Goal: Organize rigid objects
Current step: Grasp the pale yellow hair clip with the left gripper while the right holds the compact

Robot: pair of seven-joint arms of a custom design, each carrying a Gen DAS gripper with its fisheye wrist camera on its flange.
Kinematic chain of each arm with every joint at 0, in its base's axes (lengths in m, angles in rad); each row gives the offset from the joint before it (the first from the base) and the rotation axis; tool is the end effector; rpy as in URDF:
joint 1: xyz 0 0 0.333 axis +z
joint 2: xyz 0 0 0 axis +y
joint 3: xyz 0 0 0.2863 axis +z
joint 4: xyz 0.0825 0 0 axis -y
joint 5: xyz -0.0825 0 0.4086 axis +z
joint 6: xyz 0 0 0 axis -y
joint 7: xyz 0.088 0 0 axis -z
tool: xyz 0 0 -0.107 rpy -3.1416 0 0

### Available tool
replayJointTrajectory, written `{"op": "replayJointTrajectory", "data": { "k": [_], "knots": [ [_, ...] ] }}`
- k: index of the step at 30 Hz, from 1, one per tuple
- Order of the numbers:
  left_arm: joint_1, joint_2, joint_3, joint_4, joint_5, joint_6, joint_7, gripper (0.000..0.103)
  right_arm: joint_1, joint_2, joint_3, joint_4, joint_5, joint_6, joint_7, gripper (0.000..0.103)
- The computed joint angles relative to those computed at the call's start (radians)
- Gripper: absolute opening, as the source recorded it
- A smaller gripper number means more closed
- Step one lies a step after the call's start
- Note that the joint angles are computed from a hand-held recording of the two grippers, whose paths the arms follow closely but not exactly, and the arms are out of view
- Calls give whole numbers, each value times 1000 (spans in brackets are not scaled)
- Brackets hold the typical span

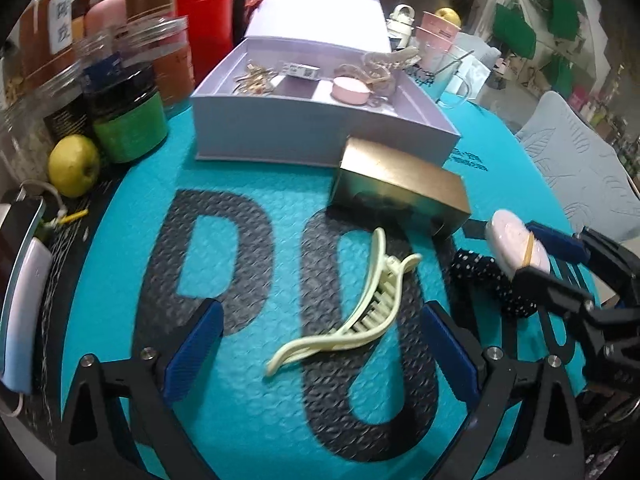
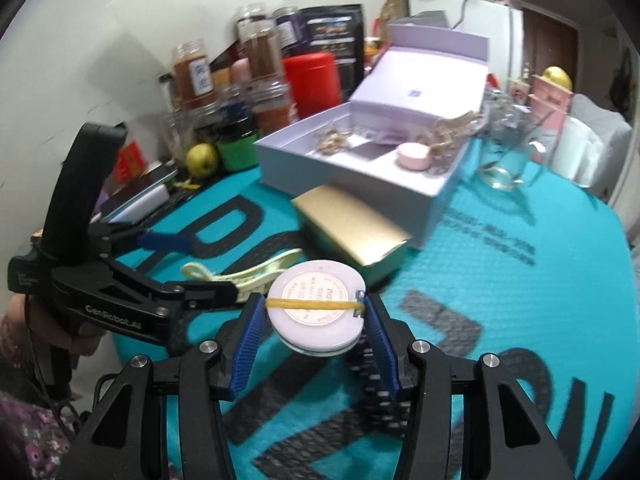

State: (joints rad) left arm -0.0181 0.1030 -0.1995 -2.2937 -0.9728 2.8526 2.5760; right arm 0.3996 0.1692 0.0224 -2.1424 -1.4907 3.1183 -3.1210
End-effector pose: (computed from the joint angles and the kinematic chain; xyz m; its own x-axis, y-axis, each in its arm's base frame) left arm 0.5544 -0.0773 0.2918 -0.3765 -0.9072 0.1877 -0.8002 0.2164 -0.5594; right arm 0.4868 0.3118 0.3183 0.3295 -0.9421 -0.0622 -0.6546 -0.1804 -0.7342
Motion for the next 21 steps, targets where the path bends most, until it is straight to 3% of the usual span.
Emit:
{"op": "replayJointTrajectory", "data": {
  "k": [7, 11, 14, 21],
  "knots": [
    [-26, 36, -10, 18, 171, 31, -82, 72, -29, -42, -4, -45, -1, -71, 53, 50],
    [-36, 43, -24, 0, 282, 117, -135, 47, -50, -55, 2, -64, 11, -94, 54, 50],
    [-15, 36, -46, 0, 279, 101, -135, 21, -62, -53, 6, -76, 82, -102, -11, 50],
    [-11, 36, -31, 18, 338, 45, -251, 21, -56, -45, -4, -102, 248, -118, -129, 50]
  ]
}}
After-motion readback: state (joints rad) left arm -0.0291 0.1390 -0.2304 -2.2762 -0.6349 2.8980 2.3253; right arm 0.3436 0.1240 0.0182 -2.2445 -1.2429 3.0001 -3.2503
